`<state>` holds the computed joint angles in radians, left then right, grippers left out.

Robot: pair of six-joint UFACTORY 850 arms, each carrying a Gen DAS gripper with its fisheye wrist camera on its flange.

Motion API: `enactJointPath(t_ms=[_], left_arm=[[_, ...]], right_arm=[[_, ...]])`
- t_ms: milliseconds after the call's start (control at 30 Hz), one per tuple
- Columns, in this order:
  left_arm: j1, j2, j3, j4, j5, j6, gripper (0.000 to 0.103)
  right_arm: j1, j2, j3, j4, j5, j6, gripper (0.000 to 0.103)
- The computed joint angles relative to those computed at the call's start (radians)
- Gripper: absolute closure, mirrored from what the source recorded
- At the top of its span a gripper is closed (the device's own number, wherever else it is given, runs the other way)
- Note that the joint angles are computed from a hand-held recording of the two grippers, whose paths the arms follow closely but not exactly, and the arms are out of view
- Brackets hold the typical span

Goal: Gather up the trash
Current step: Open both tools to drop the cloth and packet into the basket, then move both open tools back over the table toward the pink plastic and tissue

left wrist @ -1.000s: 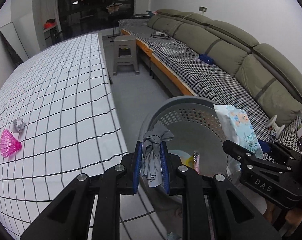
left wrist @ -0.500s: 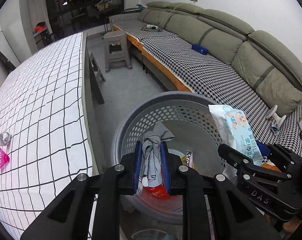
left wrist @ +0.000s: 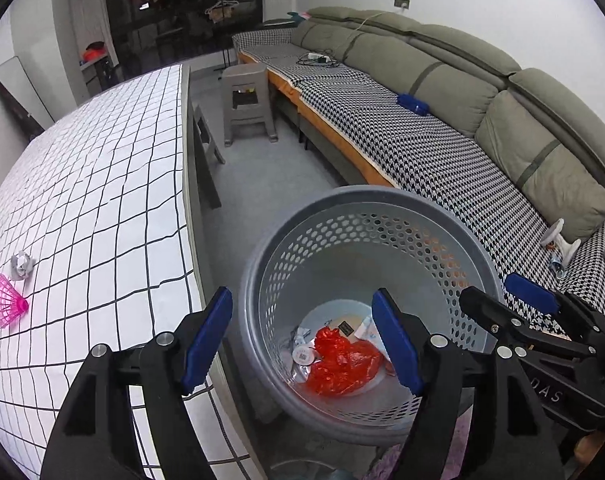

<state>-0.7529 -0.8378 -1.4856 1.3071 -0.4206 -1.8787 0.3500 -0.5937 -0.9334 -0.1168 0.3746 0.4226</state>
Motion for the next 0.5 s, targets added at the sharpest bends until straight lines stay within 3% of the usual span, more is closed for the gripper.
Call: enactJointPath(t_ms=[100, 267, 500], left_arm=[[-0.001, 0.000, -0.001, -0.028, -0.018, 0.016, 0.023], [-0.001, 0.019, 0.032, 0.012, -0.030, -0.040, 0.023], [-0.008, 0.079, 0.118, 0.129, -0.042, -0.182, 0.014]], right_arm=[[0.004, 0.003, 0.007, 0.012, -0.002, -0.005, 0.034], [0.005, 0.013, 0.025, 0.013, 0.012, -0.001, 0.034], [0.022, 0.041, 0.056, 0.042, 0.030, -0.034, 0.034]])
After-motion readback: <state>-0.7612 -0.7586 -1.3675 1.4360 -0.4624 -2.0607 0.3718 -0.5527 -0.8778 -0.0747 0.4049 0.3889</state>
